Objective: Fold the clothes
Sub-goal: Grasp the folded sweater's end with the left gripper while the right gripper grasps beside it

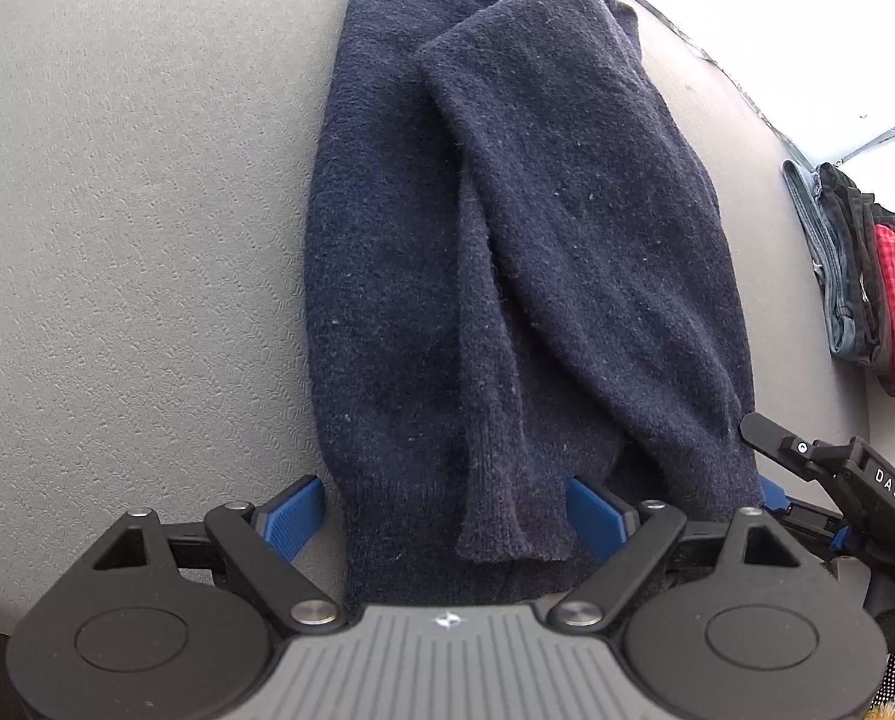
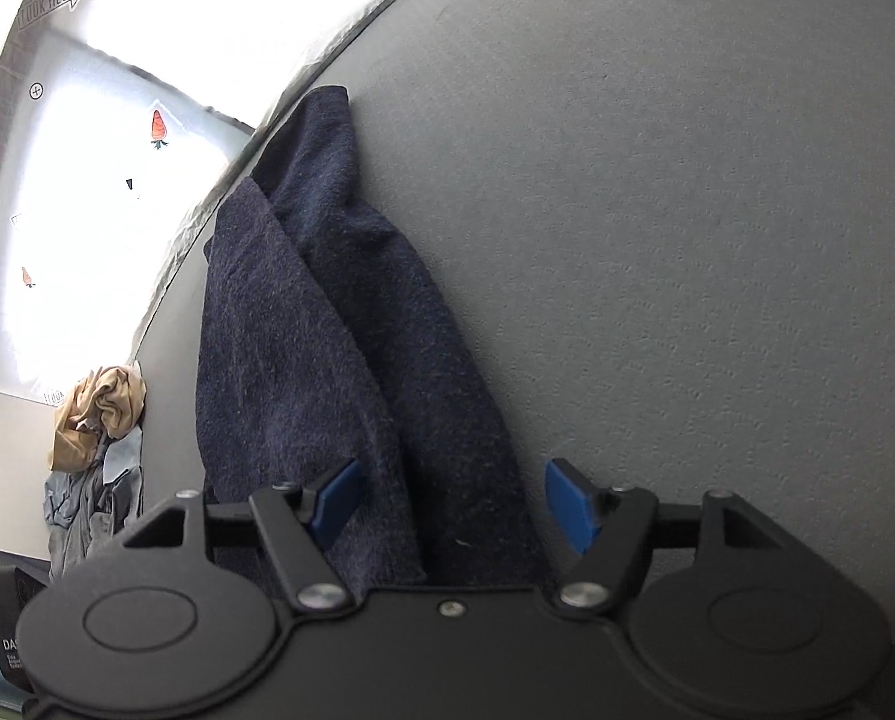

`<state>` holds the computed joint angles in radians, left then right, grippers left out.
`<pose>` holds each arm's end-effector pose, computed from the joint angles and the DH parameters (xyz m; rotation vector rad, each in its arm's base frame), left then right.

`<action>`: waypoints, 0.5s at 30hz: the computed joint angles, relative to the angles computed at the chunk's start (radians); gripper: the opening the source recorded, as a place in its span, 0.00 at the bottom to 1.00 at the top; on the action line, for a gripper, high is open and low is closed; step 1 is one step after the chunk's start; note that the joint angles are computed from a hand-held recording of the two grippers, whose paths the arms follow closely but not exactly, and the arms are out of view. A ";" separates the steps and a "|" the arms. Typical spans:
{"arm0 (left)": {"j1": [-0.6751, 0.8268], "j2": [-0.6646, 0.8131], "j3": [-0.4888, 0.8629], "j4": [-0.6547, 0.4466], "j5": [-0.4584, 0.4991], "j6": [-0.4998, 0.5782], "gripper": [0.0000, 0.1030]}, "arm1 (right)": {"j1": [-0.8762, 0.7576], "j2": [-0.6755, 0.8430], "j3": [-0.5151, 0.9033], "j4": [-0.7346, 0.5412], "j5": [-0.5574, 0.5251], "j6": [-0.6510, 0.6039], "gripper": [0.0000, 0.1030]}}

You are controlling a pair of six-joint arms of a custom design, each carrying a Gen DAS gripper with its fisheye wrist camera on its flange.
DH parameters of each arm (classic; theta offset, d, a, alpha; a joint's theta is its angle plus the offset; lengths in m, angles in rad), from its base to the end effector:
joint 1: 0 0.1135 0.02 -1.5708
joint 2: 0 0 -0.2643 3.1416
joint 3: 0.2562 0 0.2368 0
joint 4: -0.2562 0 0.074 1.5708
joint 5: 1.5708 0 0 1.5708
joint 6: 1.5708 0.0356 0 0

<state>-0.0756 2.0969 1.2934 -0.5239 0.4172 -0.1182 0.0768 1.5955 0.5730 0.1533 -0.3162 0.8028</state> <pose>0.3784 -0.0431 0.1154 0.0132 2.8743 -0.6394 0.2651 0.0315 0.1311 0.7612 2.4201 0.7599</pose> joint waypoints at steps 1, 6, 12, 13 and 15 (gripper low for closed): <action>-0.008 -0.008 -0.010 0.010 -0.007 -0.008 0.83 | -0.001 0.001 0.001 0.001 -0.008 -0.010 0.68; -0.026 -0.023 -0.020 0.018 -0.044 0.023 0.66 | -0.003 0.046 0.024 0.020 -0.067 -0.053 0.59; -0.006 -0.024 -0.030 0.018 -0.012 0.060 0.53 | -0.043 0.069 0.021 0.036 -0.137 -0.061 0.52; -0.005 -0.021 -0.028 0.017 -0.009 0.057 0.53 | -0.042 0.070 0.019 0.037 -0.133 -0.064 0.50; -0.008 -0.006 -0.013 0.007 0.007 0.057 0.57 | -0.030 0.067 0.026 0.027 -0.114 -0.063 0.50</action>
